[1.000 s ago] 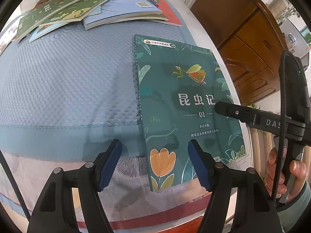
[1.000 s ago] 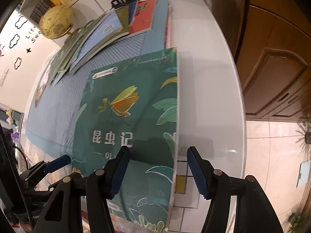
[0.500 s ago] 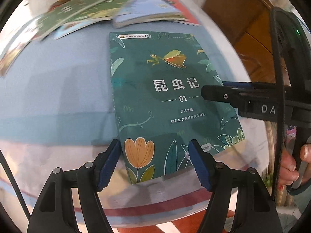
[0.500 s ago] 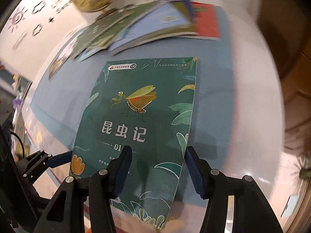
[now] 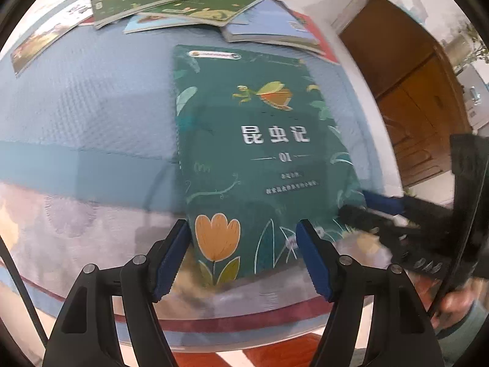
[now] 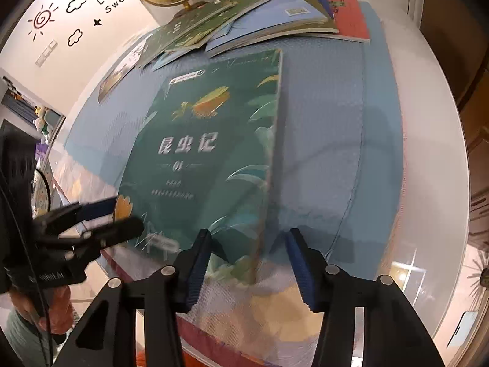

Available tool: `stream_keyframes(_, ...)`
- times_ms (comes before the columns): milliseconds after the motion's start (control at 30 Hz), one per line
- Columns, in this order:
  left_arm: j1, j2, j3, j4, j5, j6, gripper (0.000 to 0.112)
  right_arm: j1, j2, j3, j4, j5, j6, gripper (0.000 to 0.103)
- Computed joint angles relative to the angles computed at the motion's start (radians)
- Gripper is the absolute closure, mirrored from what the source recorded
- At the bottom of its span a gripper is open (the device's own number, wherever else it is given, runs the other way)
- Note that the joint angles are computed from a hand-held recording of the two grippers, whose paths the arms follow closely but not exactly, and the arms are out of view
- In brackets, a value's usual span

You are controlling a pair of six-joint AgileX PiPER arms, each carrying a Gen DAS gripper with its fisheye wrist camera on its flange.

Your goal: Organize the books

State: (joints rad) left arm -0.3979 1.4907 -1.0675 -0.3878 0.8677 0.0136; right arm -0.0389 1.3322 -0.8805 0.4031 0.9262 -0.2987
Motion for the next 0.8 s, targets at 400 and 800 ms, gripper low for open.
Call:
stream_keyframes(400,0.009,-0.061,0.008,-0.078,-0.1,-0.01,0.065,-0.154,0.017,0.033,0.217,0.053,-0.178,0.054)
stream_keyframes(800,0.158,-0.069,0.083,-0.454,-0.097,0.196,0.065,-0.304,0.049,0.025,0.32,0.179,-0.296,0.053)
